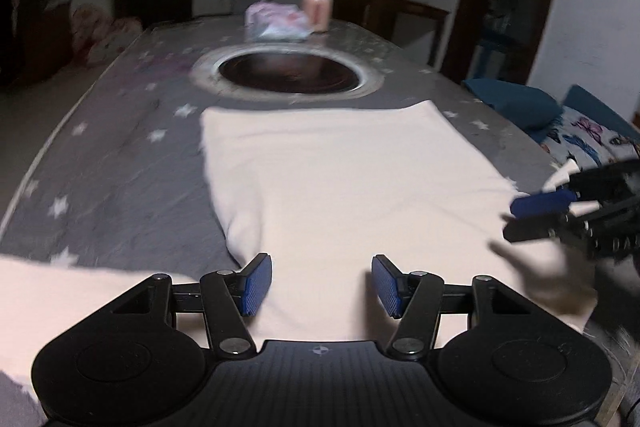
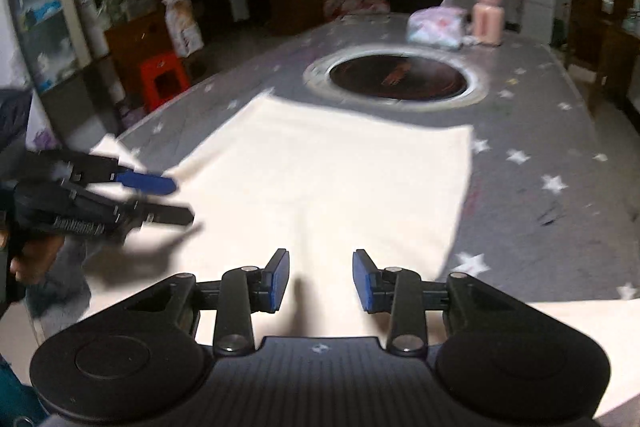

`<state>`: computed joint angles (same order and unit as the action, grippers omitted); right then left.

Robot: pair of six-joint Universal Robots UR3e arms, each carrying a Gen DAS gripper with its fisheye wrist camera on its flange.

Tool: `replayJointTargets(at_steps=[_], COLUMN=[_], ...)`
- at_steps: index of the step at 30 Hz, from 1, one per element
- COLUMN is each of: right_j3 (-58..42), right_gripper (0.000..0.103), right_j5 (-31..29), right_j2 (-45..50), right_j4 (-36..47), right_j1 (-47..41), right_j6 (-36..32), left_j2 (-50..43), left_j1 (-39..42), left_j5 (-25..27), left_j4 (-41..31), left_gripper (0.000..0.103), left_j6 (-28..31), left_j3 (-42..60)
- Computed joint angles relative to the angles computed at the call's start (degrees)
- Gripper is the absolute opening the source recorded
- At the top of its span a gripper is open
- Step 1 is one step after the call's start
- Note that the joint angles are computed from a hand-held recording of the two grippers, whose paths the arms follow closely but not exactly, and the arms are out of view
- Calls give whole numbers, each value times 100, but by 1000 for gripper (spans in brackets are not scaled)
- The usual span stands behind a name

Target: Fold clothes

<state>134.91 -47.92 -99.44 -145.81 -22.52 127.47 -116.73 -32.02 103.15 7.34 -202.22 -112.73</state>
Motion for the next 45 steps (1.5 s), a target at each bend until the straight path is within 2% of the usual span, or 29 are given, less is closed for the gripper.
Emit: replayJointTargets(at_steps=[5, 8, 13, 20, 22, 27, 33, 36, 38, 41, 45], right_j3=[-12, -81, -89, -25, 5, 117, 385, 632, 637, 601, 653], right_gripper=[34, 36, 36, 38, 45, 46, 47, 49, 50, 50, 51], right_j5=[-226, -178, -270, -101, -7, 99, -43, -169, -123, -29, -156], right_j2=[172, 204, 287, -403, -665, -1107, -1397, -1609, -1799, -1941, -1791], right_j4=[-90, -36, -125, 790, 1170, 1809, 1845, 1667, 1882, 2153, 1914], right_j1=[77, 6, 14, 52, 107, 475, 903, 985, 900, 777, 869], right_j6=[147, 202, 230, -338, -579, -1033, -1218, -1254, -1343, -1377, -1271], left_j2=[163, 24, 26, 570, 688, 977, 1059, 1238, 1442, 1651, 1755], left_j1=[85, 134, 354, 137, 3, -367, -698, -694, -639, -444, 183], left_j5=[-129, -65, -237, 321, 566, 1069, 1645, 1686, 1718, 1885, 1791], left_j4=[324, 339, 227, 473, 477, 481, 250, 259, 361, 390, 372], left_gripper=[60, 60, 60, 60, 60, 60, 60, 60, 60, 60, 60], left_j6=[-47, 78, 74, 14, -29, -312, -696, -919, -985, -949, -949], left_j3=[-237, -74, -147, -766, -935, -1434, -1739, -2033, -2260, -2437, -2658])
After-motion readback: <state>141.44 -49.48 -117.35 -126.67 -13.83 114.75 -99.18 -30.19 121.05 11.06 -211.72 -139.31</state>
